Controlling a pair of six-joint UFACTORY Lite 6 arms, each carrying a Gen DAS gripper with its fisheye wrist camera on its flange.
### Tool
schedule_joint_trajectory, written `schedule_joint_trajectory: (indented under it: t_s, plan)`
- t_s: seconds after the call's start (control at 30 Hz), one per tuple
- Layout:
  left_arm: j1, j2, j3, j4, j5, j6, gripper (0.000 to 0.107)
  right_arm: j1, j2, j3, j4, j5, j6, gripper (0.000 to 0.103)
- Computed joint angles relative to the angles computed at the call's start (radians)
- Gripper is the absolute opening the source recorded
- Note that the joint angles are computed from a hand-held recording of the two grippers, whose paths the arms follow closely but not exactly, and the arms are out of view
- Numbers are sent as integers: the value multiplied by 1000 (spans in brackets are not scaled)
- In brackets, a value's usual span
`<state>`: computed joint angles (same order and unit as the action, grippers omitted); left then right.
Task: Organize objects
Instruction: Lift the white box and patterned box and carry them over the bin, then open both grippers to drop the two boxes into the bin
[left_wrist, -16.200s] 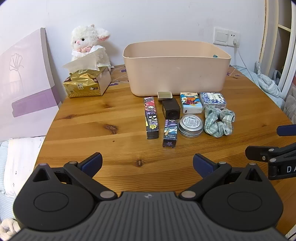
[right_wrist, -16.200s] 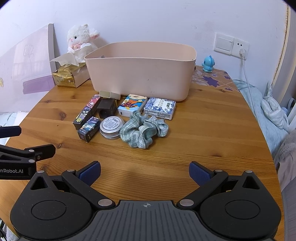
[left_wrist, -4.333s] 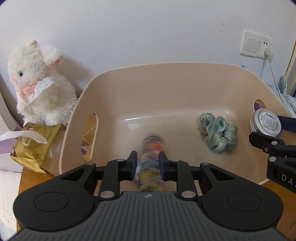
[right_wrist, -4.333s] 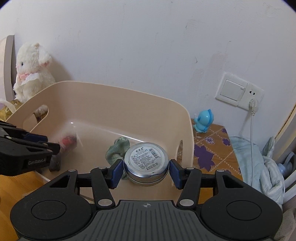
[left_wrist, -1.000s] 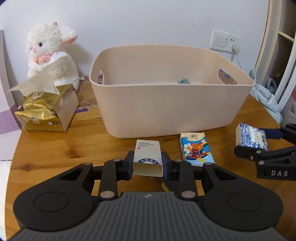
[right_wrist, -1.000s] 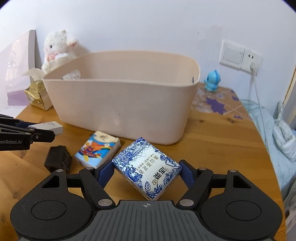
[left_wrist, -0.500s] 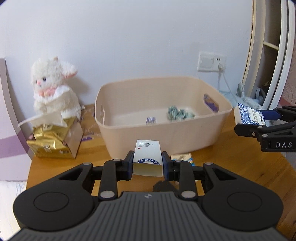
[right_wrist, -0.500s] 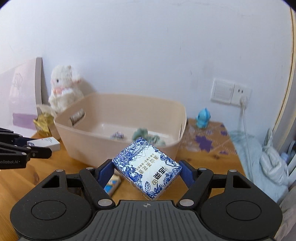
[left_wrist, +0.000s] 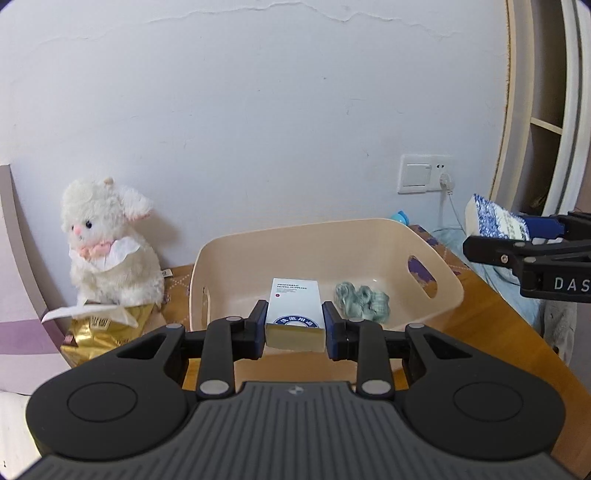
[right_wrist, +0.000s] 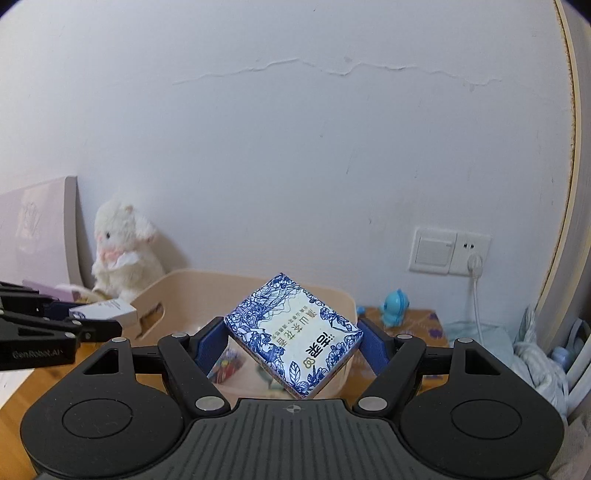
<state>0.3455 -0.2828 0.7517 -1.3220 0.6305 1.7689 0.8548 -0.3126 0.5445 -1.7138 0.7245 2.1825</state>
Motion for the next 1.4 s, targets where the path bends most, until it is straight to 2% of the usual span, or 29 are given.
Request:
schedule_joint_trajectory:
  t_s: [0.13,0.27,0.53,0.6,0.73,0.87,0.9,0.93,1.0,1.03,1.13,1.23,1.4]
  plan:
    - [-119,95,69,-26,-143,-31,33,-78,110,82,-45,-45,11,75]
    - [-201,202,134,7,-245,-109,33,-133,225,148,-88,-75,47,75]
    - [-299,349,207,125,-384,-263,33,-201,479,312,-94,-162,65,75]
    - [-319,381,227,230,-406,-376,33,-192,534,346,-70,-167,36,75]
    - [-345,424,238,297,-453,-442,33,-184,612,411,1,-182,-55,75]
    - [-333,435,240,254,-436,-400,34,-175,613,409,24,-157,-79,76]
    - [-329,433,237,239,-432,-381,37,-172,601,400,27,-153,-84,80]
    - [-327,428,233,235,-433,-377,42,-176,589,389,21,-158,-84,81]
    - [-318,410,217,164,-444,-312,69,-182,563,367,30,-158,-100,84]
    - [-305,396,209,114,-433,-263,73,-182,546,352,29,-155,-99,87]
    - [-261,359,200,145,-365,-286,73,-181,458,279,-6,-169,-51,93]
    - [-235,309,172,151,-349,-263,74,-161,385,225,3,-156,-54,98]
    - [-185,209,109,152,-303,-226,76,-95,280,153,56,-118,-93,100]
